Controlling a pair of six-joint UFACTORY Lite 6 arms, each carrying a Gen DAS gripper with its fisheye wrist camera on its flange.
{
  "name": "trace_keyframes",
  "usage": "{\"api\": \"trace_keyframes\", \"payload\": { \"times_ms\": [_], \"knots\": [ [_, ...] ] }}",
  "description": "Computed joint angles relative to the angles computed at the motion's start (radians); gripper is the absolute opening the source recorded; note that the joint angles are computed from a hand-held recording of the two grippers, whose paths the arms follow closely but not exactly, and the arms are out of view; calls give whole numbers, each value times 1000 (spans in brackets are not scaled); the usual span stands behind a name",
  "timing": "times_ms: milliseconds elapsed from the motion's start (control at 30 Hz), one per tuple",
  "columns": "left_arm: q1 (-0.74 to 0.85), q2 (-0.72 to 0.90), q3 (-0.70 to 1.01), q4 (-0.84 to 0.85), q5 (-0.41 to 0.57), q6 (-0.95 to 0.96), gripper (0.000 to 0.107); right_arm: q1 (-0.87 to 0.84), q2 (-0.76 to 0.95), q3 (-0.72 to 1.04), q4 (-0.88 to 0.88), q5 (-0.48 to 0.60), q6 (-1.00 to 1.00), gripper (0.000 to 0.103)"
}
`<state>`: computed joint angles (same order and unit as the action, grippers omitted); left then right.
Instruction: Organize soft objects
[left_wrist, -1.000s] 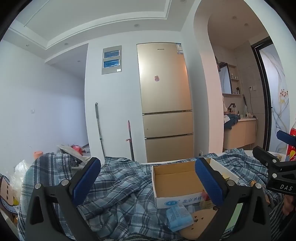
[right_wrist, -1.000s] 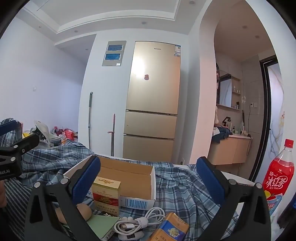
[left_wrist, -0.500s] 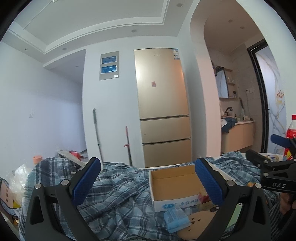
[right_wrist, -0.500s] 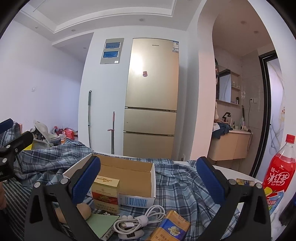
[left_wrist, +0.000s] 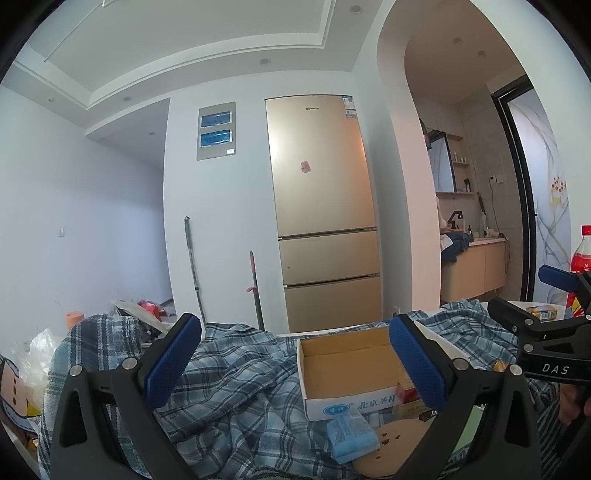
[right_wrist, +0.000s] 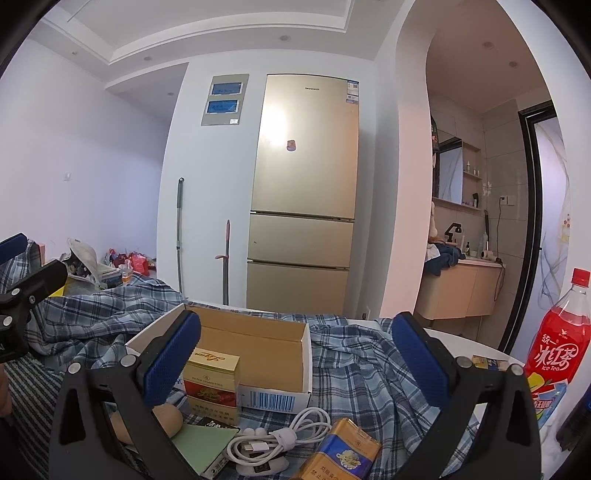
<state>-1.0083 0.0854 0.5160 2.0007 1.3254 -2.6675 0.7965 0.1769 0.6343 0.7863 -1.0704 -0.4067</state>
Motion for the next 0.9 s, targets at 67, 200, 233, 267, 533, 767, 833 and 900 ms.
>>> {"api": "trace_keyframes", "payload": {
  "times_ms": [67, 200, 233, 267, 533, 767, 833, 900],
  "knots": [
    [-1, 2, 1, -1, 0, 0, 103, 2, 1, 0, 0, -3, -1, 103],
    [5, 4, 3, 4, -4, -3, 103, 3, 3, 3, 4, -2, -5, 103],
    [4, 6, 4, 2, -6, -3, 103, 4, 2, 2, 5, -1, -5, 103],
    [13, 19, 11, 10, -10, -11, 103, 4, 3, 3, 5, -1, -4, 103],
    [23, 39, 9, 25, -4, -35, 103, 3, 3, 7, 8, 7, -7, 103],
    [26, 32, 11, 23, -16, -29, 103, 6, 3, 8, 12, 6, -15, 103],
    [32, 32, 8, 28, -18, -33, 103, 8, 1, 8, 13, 3, -18, 103],
    [32, 34, 7, 29, -16, -34, 103, 8, 0, 6, 11, 1, -17, 103]
  ]
}}
